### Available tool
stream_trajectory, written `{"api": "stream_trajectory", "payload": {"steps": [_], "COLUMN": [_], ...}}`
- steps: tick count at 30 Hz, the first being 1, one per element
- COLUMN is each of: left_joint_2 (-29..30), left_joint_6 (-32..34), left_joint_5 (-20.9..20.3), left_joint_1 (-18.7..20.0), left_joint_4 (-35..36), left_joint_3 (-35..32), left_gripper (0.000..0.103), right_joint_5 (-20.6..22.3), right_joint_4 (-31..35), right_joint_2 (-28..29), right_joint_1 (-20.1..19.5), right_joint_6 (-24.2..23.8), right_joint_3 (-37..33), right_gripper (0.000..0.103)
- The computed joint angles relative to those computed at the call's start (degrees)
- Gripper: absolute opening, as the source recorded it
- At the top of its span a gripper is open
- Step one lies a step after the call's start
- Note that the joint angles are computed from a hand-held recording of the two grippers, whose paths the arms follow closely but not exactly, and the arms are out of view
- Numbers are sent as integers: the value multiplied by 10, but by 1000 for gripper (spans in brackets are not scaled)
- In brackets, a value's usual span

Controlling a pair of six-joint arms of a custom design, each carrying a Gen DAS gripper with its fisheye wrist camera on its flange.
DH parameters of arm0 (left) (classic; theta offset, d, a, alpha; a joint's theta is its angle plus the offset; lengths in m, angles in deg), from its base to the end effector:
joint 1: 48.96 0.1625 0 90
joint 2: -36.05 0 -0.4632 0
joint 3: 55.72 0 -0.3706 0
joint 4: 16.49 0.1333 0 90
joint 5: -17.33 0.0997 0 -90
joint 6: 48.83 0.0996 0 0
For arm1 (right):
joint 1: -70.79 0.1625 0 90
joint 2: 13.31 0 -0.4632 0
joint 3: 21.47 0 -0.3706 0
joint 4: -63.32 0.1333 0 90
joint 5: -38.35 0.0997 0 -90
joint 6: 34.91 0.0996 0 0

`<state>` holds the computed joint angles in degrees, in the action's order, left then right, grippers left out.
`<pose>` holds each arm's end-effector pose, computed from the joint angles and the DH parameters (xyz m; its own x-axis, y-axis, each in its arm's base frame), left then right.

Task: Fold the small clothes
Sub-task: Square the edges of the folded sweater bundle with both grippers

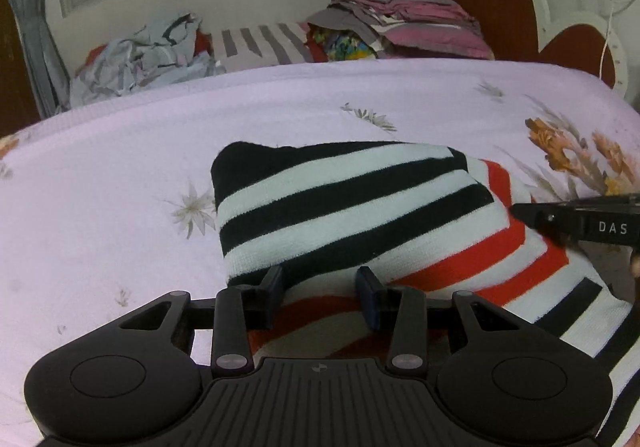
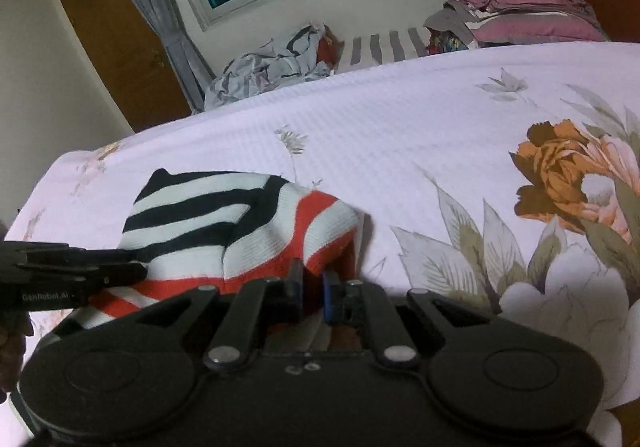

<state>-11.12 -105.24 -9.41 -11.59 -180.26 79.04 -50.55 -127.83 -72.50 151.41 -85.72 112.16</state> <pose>-0.1962 -0.4295 0.0646 -0.7002 -0.2215 -0.6788 0.3407 0.7318 -0.5902 0.0567 -0.4862 0.1592 -0.7371 -0.5855 0.3375 -0.6736 0.6766 -0.2973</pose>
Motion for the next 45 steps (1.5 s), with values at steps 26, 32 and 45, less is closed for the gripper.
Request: {"api": "stream_trajectory", "payload": {"steps": [26, 32, 45], "left_joint_2": [-50, -24, -102], "left_joint_6": [-195, -193, -402], "left_joint_5": [-48, -56, -127], "left_joint_1": [-163, -152, -257], "left_joint_4": [37, 27, 156], "left_joint_3": [121, 116, 181], "left_gripper": [41, 41, 41], "right_joint_5": [-27, -113, -92], "right_joint_4": [55, -61, 26], "right_joint_2": [-167, -90, -205], "right_joint_1": [22, 40, 38], "right_joint_6": [-89, -88, -104], "right_joint_3": [132, 138, 191], "right_gripper": [16, 6, 11]}}
